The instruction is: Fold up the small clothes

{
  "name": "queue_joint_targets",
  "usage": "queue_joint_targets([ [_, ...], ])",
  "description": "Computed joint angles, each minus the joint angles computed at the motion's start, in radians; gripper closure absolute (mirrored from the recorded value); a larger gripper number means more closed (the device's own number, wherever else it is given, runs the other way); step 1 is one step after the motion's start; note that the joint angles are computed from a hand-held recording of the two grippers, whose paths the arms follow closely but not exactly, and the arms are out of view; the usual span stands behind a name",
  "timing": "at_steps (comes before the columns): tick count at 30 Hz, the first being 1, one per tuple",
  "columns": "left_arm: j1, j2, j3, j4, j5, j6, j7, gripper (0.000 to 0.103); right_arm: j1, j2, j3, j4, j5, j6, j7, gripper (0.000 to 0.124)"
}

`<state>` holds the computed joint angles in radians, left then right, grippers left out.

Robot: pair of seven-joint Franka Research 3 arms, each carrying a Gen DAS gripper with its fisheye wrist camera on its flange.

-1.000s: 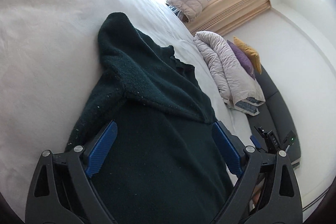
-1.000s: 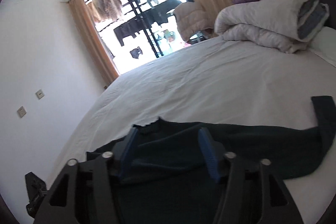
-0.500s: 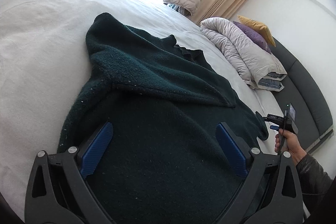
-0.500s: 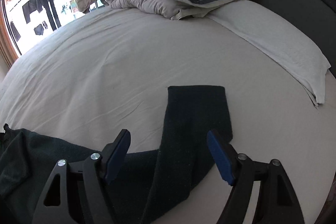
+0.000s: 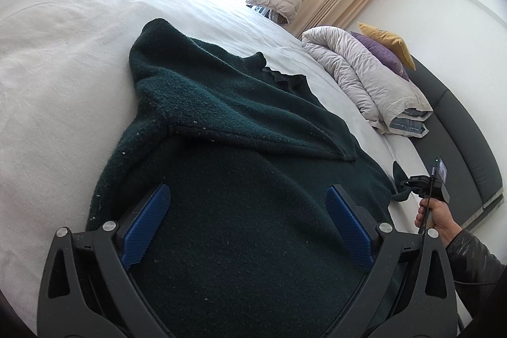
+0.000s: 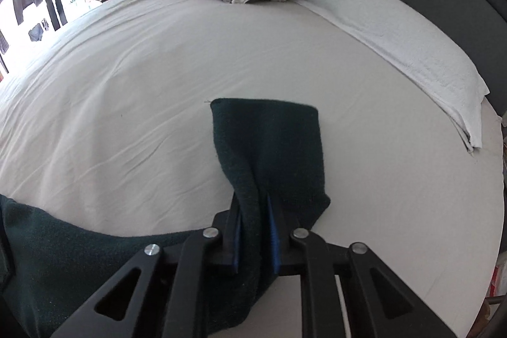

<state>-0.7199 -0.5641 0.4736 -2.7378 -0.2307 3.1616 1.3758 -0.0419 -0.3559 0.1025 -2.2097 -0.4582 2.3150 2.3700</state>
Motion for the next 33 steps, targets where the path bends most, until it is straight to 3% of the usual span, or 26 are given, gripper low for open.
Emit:
queue_joint_targets([
  [2,-0.016,-0.005,0.018,0.0,-0.003,0.005,0.004,0.003,-0.005,-0.034,-0.004,-0.016,-0.002,0.069,0.037,0.111],
  [4,-0.032,-0.018,0.036,-0.003,-0.005,0.009,0.008,0.003,-0.001,-0.069,-0.01,-0.043,0.031,0.195,0.047,0.111],
  [8,-0.084,-0.048,0.095,-0.015,-0.005,0.035,0.017,0.003,0.006,-0.068,0.055,-0.01,0.054,0.364,0.009,0.111],
  [15,-0.262,-0.178,0.309,-0.076,0.06,0.191,0.004,0.003,0.097,0.097,0.184,0.176,0.061,0.56,-0.061,0.111],
  [18,-0.333,-0.252,0.409,-0.114,0.116,0.29,-0.006,0.003,0.161,0.21,0.232,0.278,-0.011,0.563,-0.082,0.111],
  [24,-0.403,-0.404,0.562,-0.16,0.229,0.397,-0.056,0.003,0.342,0.419,0.246,0.41,0.165,0.563,-0.346,0.111],
  [29,-0.37,-0.44,0.577,-0.16,0.263,0.395,-0.149,0.003,0.424,0.504,0.265,0.434,0.246,0.481,-0.58,0.111],
  [33,-0.329,-0.417,0.552,-0.128,0.278,0.325,-0.221,0.003,0.443,0.511,0.268,0.405,0.353,0.411,-0.78,0.108],
])
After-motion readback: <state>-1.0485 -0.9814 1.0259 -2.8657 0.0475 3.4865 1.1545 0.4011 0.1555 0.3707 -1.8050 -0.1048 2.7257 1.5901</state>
